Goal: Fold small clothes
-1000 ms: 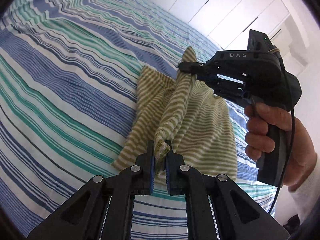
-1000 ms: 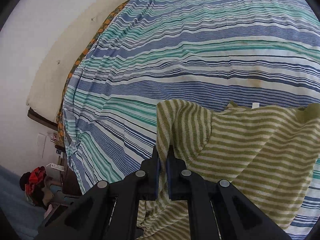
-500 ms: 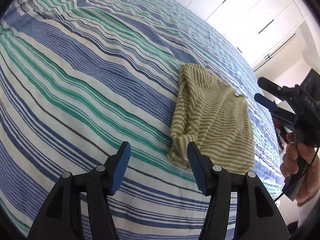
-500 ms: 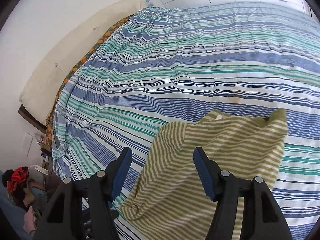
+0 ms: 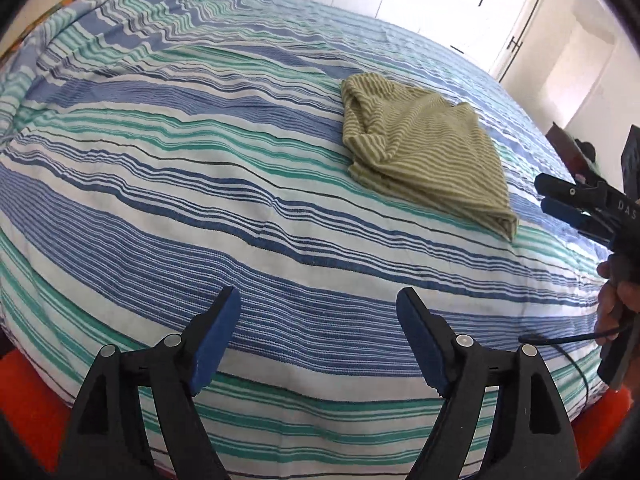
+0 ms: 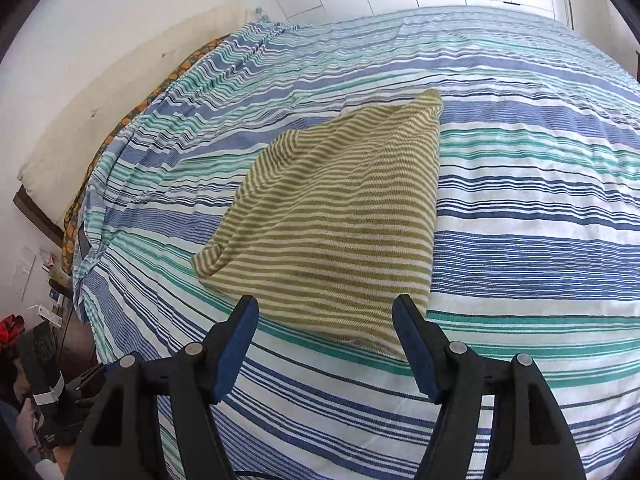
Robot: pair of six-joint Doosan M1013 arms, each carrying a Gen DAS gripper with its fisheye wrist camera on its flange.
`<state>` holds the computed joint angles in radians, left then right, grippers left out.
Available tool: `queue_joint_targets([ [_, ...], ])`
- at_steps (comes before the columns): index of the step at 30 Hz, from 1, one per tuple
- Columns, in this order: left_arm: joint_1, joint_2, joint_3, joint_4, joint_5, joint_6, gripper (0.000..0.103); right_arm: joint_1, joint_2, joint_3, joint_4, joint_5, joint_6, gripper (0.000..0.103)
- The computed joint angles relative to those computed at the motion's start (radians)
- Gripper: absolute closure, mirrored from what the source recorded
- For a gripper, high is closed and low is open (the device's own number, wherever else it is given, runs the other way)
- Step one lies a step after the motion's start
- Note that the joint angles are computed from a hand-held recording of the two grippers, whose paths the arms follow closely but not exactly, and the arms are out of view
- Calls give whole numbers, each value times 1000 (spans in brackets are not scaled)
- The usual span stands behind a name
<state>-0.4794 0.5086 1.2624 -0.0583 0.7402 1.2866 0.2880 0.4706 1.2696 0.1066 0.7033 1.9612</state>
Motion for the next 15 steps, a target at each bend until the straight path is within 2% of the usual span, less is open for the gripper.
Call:
queue_joint_targets([
  [3,-3,-7,7,-5,-6,25,21,30,-54,62,-154,-22,118,26],
  [7,-12,-13,20,48,-24,-1,17,75,-106,144,-378,28,308,24],
  [9,-15,-15,30,79,-26,-21,16,98,-122,182,-469,61,400,20],
  [12,-17,-6,30,87,-1,-28,16,124,-132,221,-536,106,476,13],
  [15,-20,5,31,97,22,-12,14,127,-129,245,-494,127,467,12],
])
